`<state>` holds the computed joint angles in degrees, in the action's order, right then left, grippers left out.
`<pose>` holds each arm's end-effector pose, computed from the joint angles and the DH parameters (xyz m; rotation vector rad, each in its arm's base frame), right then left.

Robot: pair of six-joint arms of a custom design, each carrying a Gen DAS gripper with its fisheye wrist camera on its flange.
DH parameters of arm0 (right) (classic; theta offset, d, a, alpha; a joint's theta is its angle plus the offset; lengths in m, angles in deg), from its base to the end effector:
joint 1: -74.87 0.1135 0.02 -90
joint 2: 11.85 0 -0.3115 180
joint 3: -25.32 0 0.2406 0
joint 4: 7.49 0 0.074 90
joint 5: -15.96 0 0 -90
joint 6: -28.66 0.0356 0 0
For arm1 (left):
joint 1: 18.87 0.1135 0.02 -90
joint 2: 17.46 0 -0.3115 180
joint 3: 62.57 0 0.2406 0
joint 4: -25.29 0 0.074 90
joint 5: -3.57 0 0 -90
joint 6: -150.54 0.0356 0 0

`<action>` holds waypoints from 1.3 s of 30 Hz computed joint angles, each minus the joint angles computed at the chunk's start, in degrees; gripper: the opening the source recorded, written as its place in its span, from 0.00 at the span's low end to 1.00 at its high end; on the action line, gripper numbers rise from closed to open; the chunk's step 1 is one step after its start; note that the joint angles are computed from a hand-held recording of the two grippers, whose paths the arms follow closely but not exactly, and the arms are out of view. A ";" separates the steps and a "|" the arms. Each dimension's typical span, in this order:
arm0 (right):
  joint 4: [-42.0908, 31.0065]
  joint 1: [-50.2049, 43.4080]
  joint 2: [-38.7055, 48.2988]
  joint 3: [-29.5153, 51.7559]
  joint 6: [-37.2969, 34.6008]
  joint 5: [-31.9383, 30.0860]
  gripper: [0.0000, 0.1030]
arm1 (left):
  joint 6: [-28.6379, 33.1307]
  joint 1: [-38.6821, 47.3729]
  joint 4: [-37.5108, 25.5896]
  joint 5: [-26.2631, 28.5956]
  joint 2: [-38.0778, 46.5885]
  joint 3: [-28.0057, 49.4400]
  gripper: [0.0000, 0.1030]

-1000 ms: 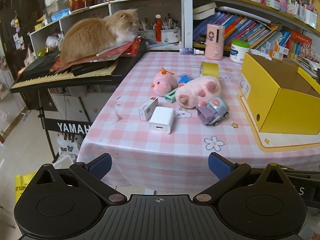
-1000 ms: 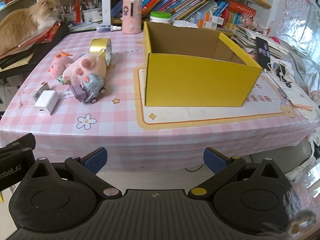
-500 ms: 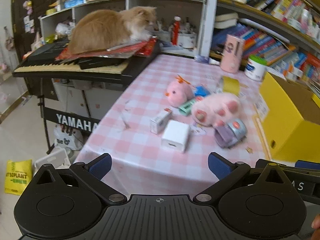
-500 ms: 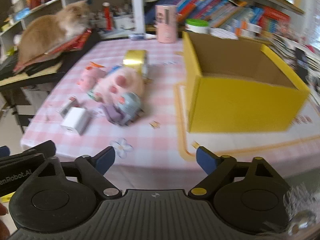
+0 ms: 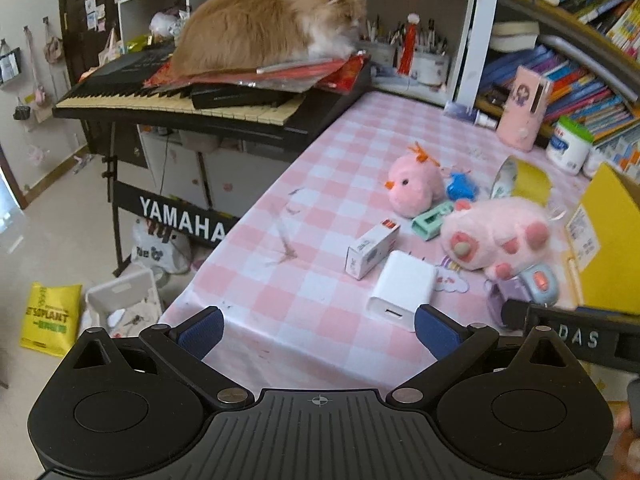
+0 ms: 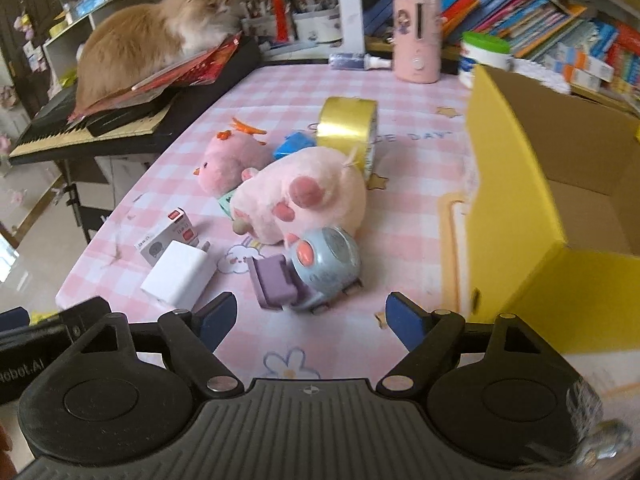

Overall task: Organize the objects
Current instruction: 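Grasp the white charger plug with the left gripper while the right gripper grasps the blue toy car, then carry the charger and toy car with both grippers over the yellow box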

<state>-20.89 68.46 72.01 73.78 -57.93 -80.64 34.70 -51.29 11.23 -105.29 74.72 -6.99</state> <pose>0.2537 -0.0244 0.2016 0.1547 2.4133 0.1156 0.2537 -0.1475 0.1980 -0.0045 2.3930 -0.0691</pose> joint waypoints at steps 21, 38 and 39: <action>-0.24 -8.05 5.24 8.46 -7.09 -13.02 0.46 | 8.00 -1.82 -2.38 5.86 15.94 14.30 0.63; -8.34 -15.61 -14.23 1.23 -7.99 -14.34 0.46 | 3.94 -0.17 2.21 15.76 2.53 3.77 0.40; -9.01 -15.92 -15.59 0.57 -7.84 -14.01 0.46 | 3.79 0.07 2.20 16.83 0.15 2.55 0.40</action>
